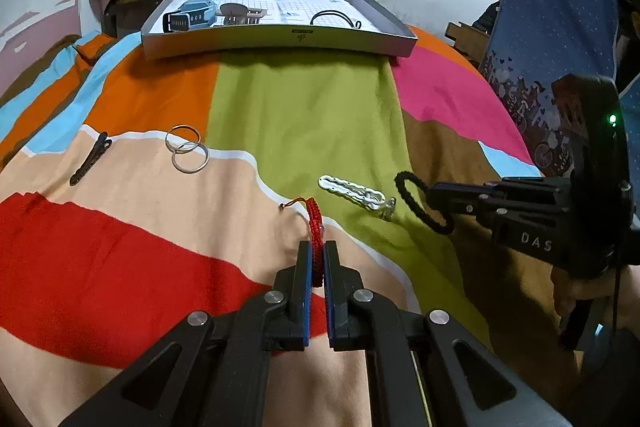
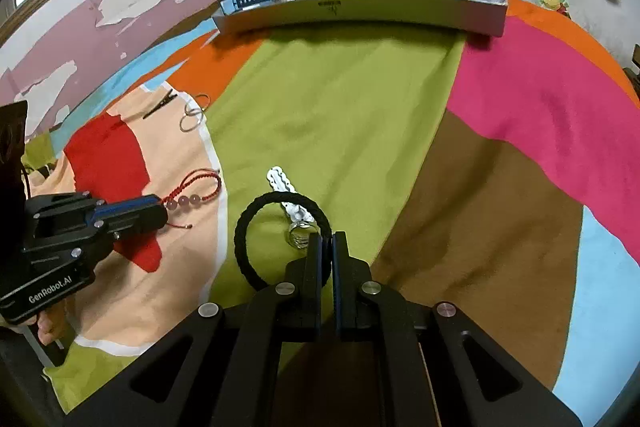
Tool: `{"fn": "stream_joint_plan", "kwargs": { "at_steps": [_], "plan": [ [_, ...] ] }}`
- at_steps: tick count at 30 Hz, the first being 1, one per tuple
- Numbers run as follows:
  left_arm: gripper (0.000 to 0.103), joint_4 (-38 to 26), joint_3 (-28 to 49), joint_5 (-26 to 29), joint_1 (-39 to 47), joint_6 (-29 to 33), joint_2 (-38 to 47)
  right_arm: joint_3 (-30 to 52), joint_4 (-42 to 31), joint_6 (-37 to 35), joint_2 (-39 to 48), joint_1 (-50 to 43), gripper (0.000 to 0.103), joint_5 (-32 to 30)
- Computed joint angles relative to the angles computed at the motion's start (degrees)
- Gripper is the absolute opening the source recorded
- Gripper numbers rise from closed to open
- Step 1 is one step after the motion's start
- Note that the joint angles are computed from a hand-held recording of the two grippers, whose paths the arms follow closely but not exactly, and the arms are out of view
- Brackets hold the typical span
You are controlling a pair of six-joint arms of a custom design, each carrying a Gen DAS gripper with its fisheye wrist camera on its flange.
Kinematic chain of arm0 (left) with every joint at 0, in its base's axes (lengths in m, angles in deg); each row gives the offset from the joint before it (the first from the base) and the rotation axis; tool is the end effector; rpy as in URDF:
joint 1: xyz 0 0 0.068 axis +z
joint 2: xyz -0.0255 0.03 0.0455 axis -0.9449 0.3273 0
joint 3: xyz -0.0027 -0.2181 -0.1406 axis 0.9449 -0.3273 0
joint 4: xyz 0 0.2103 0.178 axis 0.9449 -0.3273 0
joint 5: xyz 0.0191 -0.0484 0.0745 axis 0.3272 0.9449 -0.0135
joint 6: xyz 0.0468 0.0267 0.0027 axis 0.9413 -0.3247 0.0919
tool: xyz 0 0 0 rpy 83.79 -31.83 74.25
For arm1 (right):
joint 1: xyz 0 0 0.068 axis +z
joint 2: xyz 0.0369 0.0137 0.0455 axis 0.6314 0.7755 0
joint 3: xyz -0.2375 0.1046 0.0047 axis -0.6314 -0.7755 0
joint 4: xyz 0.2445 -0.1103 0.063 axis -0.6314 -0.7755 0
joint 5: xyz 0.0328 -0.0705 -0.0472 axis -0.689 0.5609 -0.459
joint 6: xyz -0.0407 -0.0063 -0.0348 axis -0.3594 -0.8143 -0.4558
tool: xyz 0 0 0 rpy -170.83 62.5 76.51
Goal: Organize jewelry
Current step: 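Carry the red cord with the left tool while the right carries the hair tie to the tray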
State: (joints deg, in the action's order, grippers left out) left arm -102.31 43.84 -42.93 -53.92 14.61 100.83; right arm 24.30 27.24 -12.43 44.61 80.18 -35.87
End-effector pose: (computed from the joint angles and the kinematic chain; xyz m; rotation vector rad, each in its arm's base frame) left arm 0.2102 0.0393 0.1790 0.7890 2.2869 -0.5543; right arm 0.1377 0.1011 0.1734 0.1702 2.4309 0.1202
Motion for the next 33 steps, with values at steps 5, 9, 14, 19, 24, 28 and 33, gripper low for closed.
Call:
{"fn": "stream_joint_plan", "kwargs": {
  "at_steps": [5, 9, 14, 19, 24, 28, 33],
  "plan": [
    [0.006, -1.0, -1.2, 0.4, 1.3, 0.0, -3.4, 1.0, -3.1, 2.1, -2.1, 2.8, 0.005, 2.6],
    [0.006, -1.9, -0.9, 2.3, 2.8, -0.5, -5.5, 1.7, -5.4, 3.6, -3.7, 4.8, 0.005, 5.0],
    [0.006, -4.0, 0.2, 4.2, 4.4, -0.2, -7.5, 3.2, -7.2, 4.2, -4.5, 7.6, 0.005, 8.6],
    [0.006, -5.4, 1.1, 6.9, 6.5, -0.2, -8.2, 4.1, -7.7, 4.4, -5.0, 8.6, 0.005, 10.3],
    [0.006, -4.9, 3.0, 9.6, 7.0, -2.1, -7.8, 4.6, -7.6, 4.3, -6.6, 9.4, 0.005, 12.8],
    [0.006, -0.9, 6.2, 8.8, 2.7, -9.5, -6.5, 5.1, -6.5, 3.4, -7.8, 9.0, 0.005, 15.1],
    [0.006, 8.1, 11.6, 6.3, -4.8, -20.7, -2.9, 4.9, -1.5, -2.4, -8.2, 1.8, 0.005, 12.0]
  ]
}}
